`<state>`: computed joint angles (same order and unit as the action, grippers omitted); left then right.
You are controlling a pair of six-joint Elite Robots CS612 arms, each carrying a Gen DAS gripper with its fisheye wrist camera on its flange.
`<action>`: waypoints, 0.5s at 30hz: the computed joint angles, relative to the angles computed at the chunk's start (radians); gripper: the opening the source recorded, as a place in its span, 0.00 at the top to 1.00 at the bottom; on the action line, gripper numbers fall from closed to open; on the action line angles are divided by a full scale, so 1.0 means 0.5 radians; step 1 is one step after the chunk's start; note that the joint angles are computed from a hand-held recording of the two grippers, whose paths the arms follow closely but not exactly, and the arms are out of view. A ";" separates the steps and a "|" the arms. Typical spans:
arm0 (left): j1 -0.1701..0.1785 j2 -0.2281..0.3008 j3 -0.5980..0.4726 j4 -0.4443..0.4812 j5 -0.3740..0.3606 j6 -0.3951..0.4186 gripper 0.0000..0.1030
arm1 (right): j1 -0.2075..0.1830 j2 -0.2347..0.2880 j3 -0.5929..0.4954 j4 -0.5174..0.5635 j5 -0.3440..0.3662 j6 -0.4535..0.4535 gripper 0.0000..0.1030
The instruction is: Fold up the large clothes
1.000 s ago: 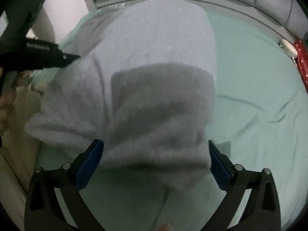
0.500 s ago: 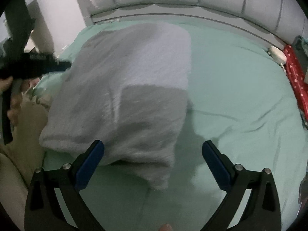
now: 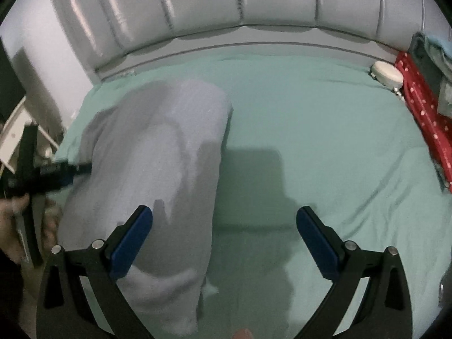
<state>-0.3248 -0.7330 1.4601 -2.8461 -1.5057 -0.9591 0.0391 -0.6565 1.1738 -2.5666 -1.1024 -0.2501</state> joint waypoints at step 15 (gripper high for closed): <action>0.091 0.192 -0.205 -0.285 -0.651 0.492 0.12 | 0.007 0.371 -0.578 0.321 0.390 0.190 0.02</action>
